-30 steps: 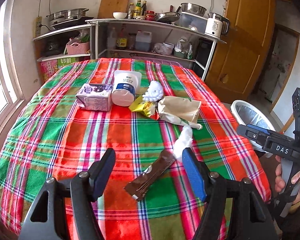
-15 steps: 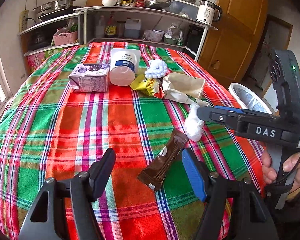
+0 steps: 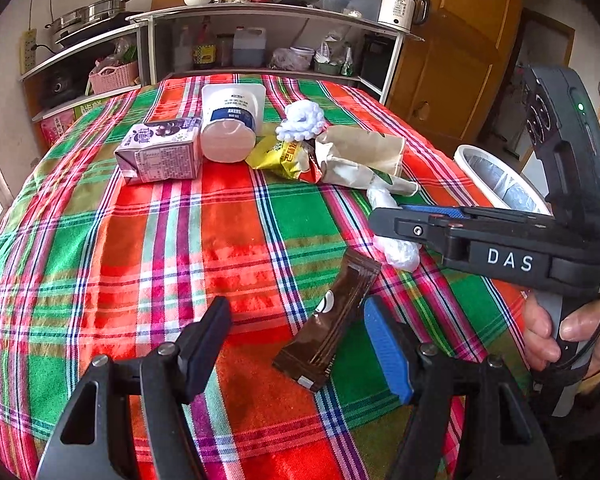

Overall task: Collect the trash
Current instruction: 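Grasp the brown wrapper with the left tool while the right tool grasps the clear plastic bag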

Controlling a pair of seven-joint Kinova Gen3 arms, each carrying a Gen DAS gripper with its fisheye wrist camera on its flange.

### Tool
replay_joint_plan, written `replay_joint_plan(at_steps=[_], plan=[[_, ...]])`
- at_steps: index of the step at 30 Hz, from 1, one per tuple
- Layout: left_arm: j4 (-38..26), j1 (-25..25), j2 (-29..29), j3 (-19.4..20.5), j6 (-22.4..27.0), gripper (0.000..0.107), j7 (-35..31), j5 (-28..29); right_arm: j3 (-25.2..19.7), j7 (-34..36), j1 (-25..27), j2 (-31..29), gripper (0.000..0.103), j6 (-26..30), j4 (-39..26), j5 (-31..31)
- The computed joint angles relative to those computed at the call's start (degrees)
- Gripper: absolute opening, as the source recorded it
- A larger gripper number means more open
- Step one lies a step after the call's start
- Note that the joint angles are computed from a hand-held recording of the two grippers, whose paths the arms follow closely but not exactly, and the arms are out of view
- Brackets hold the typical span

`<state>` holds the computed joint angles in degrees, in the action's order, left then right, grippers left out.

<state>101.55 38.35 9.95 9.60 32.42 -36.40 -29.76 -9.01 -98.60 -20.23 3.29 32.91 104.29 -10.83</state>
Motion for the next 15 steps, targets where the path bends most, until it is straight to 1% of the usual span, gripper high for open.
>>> replay_joint_plan(at_steps=[2, 5, 7, 10, 12, 14, 15], plan=[[-0.34, -0.05, 0.41, 0.13, -0.12, 0.071, -0.59, 0.06, -0.05, -1.7, -0.62, -0.67, 0.032, -0.55, 0.74, 2.38], [-2.25, 1.05, 1.82, -0.13, 2.03, 0.071, -0.88, -0.89, 0.03, -3.37, -0.87, -1.7, 0.031, -1.05, 1.87, 4.86], [-3.48, 2.15, 2.54, -0.6, 3.57, 0.071, 0.3, -1.84, 0.16, -3.19, -0.58, -2.54, 0.031, -0.98, 2.66, 4.99], [-4.24, 3.09, 3.12, -1.12, 4.4, 0.071, 1.81, -2.66, 0.43, -3.95, -0.02, -4.23, 0.031, -1.11, 4.24, 5.74], [-4.77, 4.09, 3.63, -1.51, 5.49, 0.071, 3.1, -4.12, 0.89, -3.2, 0.58, -5.15, 0.031, -0.91, 5.08, 4.78], [-5.33, 5.1, 4.09, -1.76, 6.75, 0.07, 4.4, -5.59, 1.07, -2.98, 1.09, -6.18, 0.031, -0.64, 5.9, 4.62], [-5.49, 5.45, 4.23, -1.87, 7.32, 0.067, 4.94, -6.24, 1.11, -2.97, 1.3, -6.63, 0.031, -0.43, 6.2, 4.7]])
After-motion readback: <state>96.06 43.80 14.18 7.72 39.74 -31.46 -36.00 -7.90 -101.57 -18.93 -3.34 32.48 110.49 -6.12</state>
